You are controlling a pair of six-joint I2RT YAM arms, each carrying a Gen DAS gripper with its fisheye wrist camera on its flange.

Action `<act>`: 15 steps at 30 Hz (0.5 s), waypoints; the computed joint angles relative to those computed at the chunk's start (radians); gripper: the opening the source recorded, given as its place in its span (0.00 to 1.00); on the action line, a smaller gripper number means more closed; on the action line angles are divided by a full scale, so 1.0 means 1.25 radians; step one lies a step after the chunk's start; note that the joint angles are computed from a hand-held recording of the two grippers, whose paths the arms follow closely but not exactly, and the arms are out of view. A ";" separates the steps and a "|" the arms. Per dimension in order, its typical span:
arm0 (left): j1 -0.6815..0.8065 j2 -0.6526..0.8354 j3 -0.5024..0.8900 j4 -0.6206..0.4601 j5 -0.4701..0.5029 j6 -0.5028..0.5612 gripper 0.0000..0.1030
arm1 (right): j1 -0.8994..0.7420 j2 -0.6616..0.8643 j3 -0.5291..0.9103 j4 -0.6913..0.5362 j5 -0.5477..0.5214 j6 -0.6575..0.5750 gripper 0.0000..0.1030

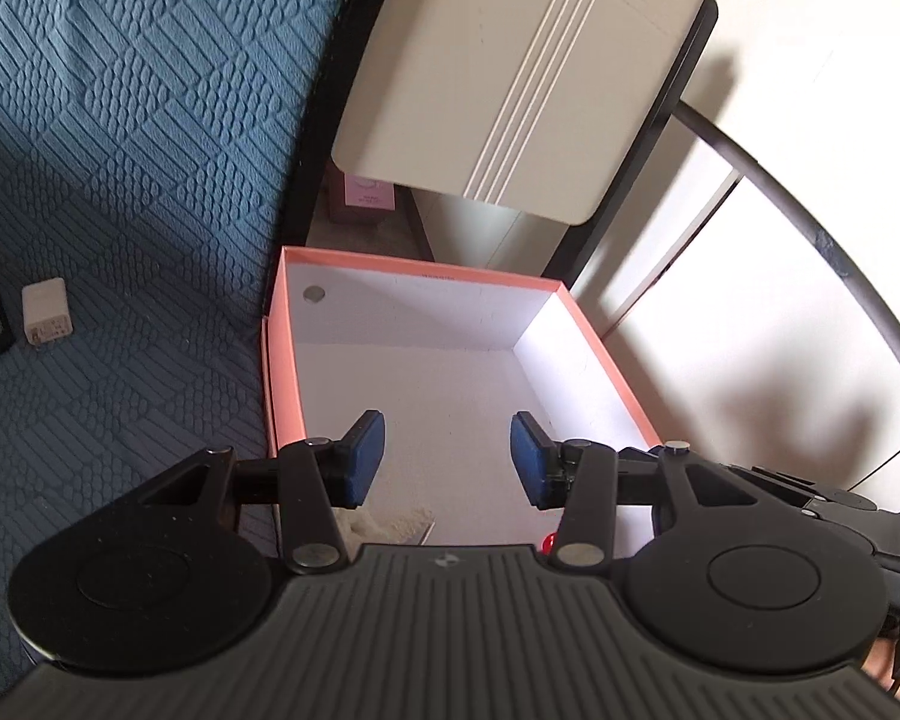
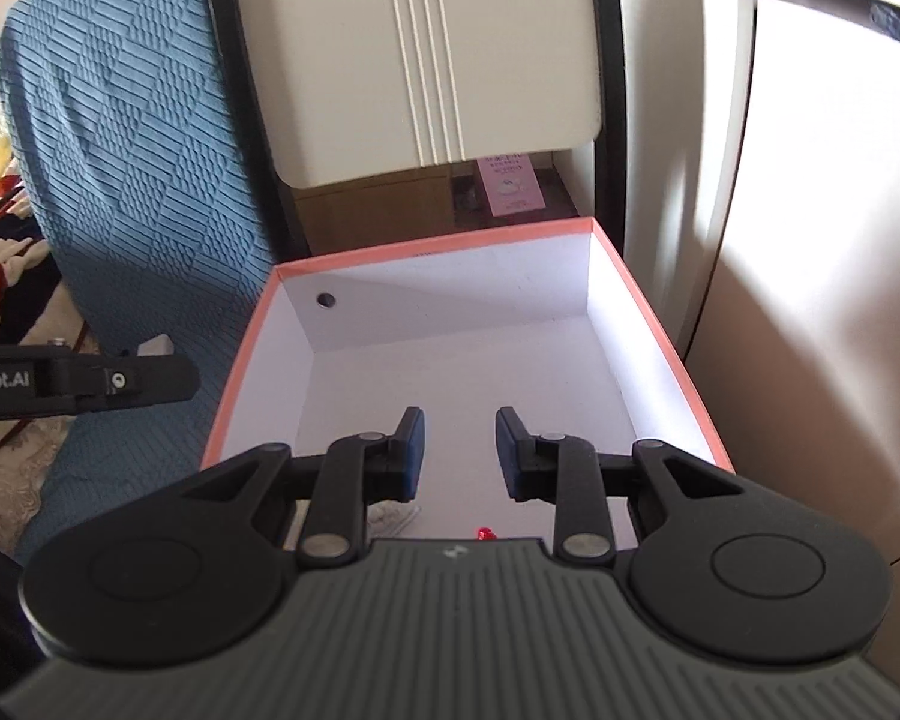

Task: Organize rigid objects
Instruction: 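Withdraw both tools from the box to the black USB stick and white charger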

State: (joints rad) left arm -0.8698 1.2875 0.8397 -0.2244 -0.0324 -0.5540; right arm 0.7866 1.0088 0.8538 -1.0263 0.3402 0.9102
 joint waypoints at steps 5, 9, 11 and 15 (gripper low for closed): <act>0.021 -0.101 -0.009 -0.053 -0.023 0.031 0.51 | 0.042 0.048 0.071 0.024 0.022 -0.013 0.29; 0.054 -0.177 -0.024 -0.092 -0.021 0.040 0.51 | 0.070 0.079 0.112 0.048 0.030 -0.022 0.29; 0.072 -0.214 -0.033 -0.112 -0.018 0.043 0.51 | 0.086 0.095 0.131 0.058 0.033 -0.026 0.29; 0.106 -0.272 -0.046 -0.141 -0.011 0.049 0.51 | 0.118 0.128 0.158 0.078 0.034 -0.025 0.29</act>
State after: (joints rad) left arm -0.7368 0.9481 0.7822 -0.4005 -0.0463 -0.4929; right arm 0.9336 1.1683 1.0514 -0.9283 0.3833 0.8791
